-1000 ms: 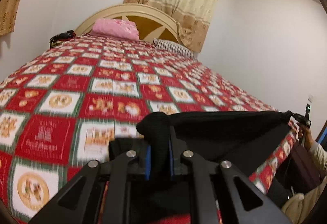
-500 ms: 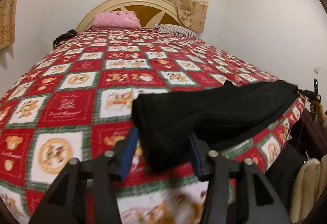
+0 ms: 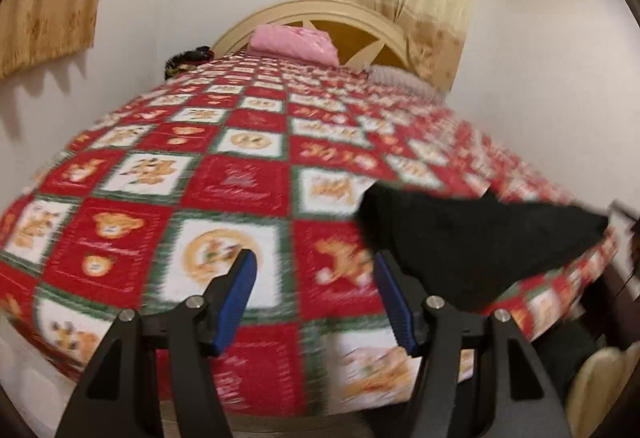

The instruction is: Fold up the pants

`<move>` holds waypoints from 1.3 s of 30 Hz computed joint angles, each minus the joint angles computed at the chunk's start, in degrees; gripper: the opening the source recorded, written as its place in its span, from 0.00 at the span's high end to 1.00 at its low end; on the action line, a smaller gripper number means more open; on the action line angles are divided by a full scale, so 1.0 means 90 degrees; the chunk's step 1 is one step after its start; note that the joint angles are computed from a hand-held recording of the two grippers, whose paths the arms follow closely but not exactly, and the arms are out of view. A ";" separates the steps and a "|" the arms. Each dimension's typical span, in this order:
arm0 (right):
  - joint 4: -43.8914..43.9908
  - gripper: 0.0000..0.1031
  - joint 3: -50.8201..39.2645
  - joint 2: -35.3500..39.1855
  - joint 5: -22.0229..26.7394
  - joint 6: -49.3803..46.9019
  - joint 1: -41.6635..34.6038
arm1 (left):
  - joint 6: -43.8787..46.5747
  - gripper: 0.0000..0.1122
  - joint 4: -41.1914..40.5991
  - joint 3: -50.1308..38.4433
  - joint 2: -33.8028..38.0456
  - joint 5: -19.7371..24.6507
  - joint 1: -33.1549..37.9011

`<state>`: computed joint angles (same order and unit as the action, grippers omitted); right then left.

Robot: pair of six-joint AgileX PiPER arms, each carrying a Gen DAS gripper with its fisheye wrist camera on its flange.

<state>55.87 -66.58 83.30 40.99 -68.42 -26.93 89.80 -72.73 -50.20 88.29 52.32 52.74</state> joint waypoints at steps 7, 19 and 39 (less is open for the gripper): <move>-0.0791 0.62 0.0096 0.0433 -0.0583 0.0719 0.2805 | -0.1521 0.43 0.0265 -0.0763 0.0462 -0.0060 -0.1368; -0.0555 0.62 0.0162 0.1029 -0.1019 0.0703 0.3954 | -0.2553 0.76 0.1243 -0.1245 0.0917 -0.0904 -0.2259; -0.1877 0.61 0.0598 0.0809 -0.1922 0.1226 0.4874 | -0.3045 0.89 0.1153 -0.2154 0.1683 -0.0732 -0.2222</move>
<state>38.98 -61.20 90.58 23.69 -57.38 16.94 62.39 -62.36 -69.59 103.43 45.74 32.75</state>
